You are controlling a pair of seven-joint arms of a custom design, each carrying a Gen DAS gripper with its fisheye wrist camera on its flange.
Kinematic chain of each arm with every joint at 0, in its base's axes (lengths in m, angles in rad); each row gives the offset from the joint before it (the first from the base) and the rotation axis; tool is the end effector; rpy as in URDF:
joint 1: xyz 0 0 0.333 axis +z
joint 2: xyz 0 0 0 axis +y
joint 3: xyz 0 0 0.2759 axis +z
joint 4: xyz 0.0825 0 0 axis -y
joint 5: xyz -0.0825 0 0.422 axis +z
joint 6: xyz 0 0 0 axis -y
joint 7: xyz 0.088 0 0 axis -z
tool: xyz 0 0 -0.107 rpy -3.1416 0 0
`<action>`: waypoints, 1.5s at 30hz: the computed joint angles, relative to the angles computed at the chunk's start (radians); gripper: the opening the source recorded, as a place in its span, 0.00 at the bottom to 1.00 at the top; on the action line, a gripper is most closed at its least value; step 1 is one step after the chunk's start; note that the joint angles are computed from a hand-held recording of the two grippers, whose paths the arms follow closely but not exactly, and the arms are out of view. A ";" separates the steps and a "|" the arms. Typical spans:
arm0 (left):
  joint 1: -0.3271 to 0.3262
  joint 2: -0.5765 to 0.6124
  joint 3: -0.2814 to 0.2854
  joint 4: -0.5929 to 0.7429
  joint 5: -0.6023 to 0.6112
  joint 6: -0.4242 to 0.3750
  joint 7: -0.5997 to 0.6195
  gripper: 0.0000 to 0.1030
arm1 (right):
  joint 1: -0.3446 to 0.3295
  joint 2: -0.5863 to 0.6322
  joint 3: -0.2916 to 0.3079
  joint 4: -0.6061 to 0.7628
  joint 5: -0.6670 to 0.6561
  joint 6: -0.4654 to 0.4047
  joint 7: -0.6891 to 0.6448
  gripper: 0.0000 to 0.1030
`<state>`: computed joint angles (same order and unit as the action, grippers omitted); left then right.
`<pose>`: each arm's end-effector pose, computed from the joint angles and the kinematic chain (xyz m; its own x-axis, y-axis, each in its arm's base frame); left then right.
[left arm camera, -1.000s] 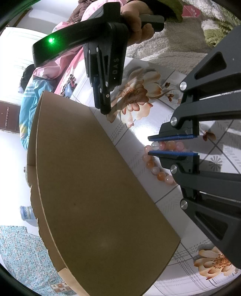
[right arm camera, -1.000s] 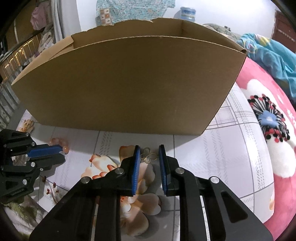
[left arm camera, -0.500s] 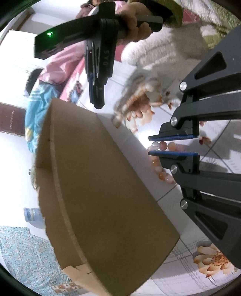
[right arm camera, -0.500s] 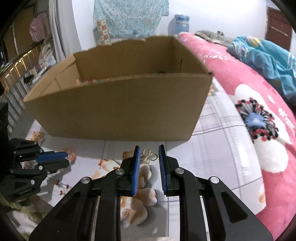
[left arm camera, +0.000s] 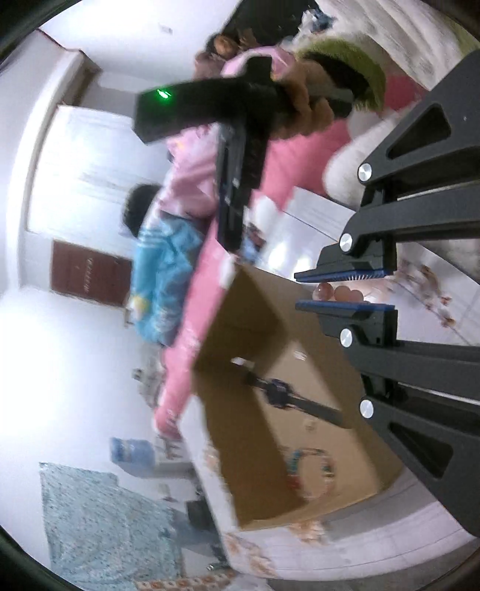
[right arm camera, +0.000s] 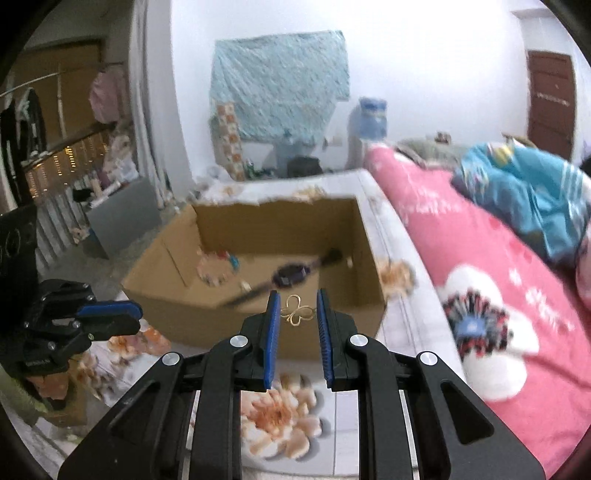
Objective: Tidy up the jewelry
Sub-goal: 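Carry the bracelet into the box and open the left tool while the right tool carries the butterfly charm, then open the right tool over the box to drop the butterfly charm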
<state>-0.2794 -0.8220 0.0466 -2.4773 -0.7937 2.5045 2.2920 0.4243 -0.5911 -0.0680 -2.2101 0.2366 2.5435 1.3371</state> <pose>0.4108 -0.0885 0.6205 -0.5861 -0.7779 0.2268 -0.5043 0.1311 -0.8535 0.4527 0.1574 0.6747 0.4749 -0.8759 -0.0858 -0.5467 -0.2172 -0.8086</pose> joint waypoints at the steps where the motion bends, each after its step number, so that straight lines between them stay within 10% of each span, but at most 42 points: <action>1: -0.013 0.014 0.019 0.030 -0.015 -0.014 0.006 0.09 | 0.017 0.016 -0.017 0.028 0.018 -0.006 -0.023 0.17; 7: 0.038 0.257 0.016 0.309 0.022 -0.164 -0.071 0.09 | 0.042 0.245 -0.079 0.316 0.158 -0.200 -0.131 0.17; 15: 0.177 0.651 -0.071 0.682 0.169 -0.461 -0.286 0.09 | -0.054 0.589 -0.016 0.695 0.127 -0.498 -0.114 0.17; 28: 0.259 0.952 -0.172 0.997 0.341 -0.720 -0.520 0.09 | -0.190 0.772 0.130 0.877 0.059 -0.629 -0.143 0.17; 40: 0.292 0.730 -0.152 0.775 0.210 -0.489 -0.420 0.10 | -0.236 0.816 0.156 0.969 0.154 -0.746 -0.140 0.17; 45: 0.266 0.496 -0.110 0.548 0.119 -0.255 -0.308 0.41 | -0.218 0.930 0.192 1.145 0.196 -0.889 -0.126 0.17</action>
<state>-0.0138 -0.3257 -0.0634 -1.9297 -0.6751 2.2490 1.9841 0.2058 0.3392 0.1237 -1.0652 0.4324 1.6544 1.2115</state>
